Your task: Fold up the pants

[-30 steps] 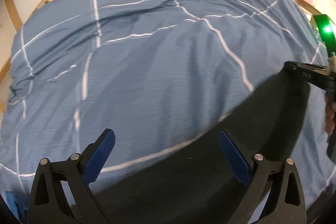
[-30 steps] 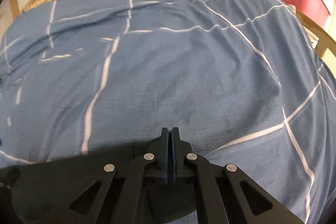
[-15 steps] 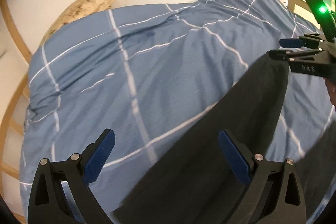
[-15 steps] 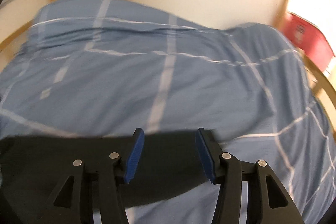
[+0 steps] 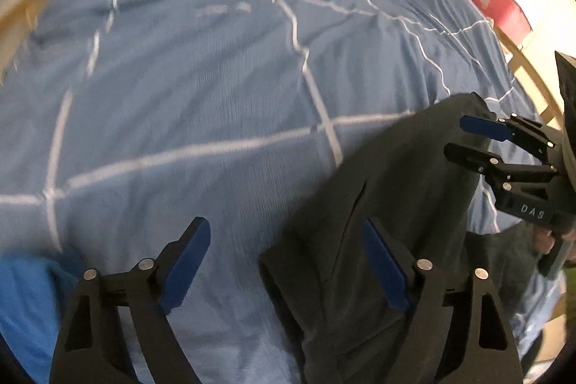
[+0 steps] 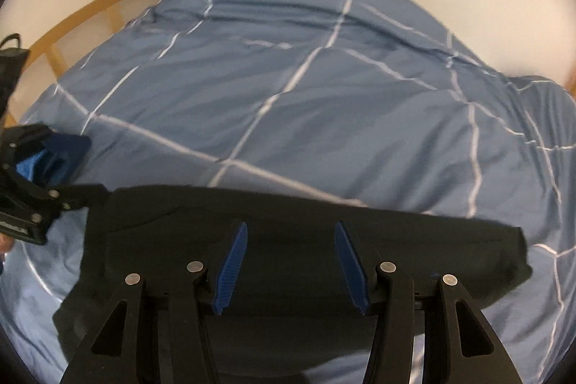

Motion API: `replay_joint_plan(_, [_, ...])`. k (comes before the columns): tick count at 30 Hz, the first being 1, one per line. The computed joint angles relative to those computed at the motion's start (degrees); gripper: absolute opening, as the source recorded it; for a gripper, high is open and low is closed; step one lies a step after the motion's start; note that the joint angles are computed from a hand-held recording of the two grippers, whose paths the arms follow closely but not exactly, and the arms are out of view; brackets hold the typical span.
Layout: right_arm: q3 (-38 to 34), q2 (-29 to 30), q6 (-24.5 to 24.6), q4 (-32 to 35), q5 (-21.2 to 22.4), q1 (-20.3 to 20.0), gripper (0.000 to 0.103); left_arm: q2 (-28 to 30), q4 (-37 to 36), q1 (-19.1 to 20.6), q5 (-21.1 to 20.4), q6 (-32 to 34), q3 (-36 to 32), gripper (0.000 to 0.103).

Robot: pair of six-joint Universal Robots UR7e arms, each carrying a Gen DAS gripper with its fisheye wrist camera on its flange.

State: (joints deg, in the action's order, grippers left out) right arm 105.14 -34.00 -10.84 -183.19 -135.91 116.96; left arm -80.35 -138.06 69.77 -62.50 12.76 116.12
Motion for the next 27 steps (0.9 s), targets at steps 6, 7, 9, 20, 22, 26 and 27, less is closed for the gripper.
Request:
replay_joint_plan(6, [-3.01, 2.29, 1.58, 4.25, -0.47, 0.31, 0.052, 3.43, 2.53, 4.58, -6.53, -3.50, -2.11, 0.070])
replay_joint_plan(7, [-3.36, 2.44, 1.84, 4.93, -0.76, 0.24, 0.052, 3.71, 2.88, 5.01, -7.28, -3.86, -2.32, 0.052])
replay_joint_plan(9, [-4.15, 2.73, 2.51, 6.40, -1.65, 0.16, 0.052, 3.89, 3.33, 5.67, -8.16, -5.13, -2.28, 0.024])
replay_joint_plan(20, [-6.11, 4.19, 6.05, 9.85, -2.17, -2.09, 0.052, 1.04, -8.37, 4.88, -0.76, -3.89, 3.04, 0.014])
replay_joint_plan(22, [-5.78, 4.54, 6.81, 9.51, -2.32, -2.60, 0.052, 1.32, -8.49, 4.81, 0.01, -4.41, 3.30, 0.015])
replay_joint_plan(26, [-3.41, 4.19, 7.10, 5.88, -2.79, -2.79, 0.052, 0.65, -9.03, 2.56, 4.95, -5.74, 4.81, 0.041])
replay_joint_plan(27, [-2.62, 3.89, 6.97, 4.48, -2.75, -2.70, 0.052, -0.42, -10.75, 1.25, 6.60, -5.22, 6.23, 0.046])
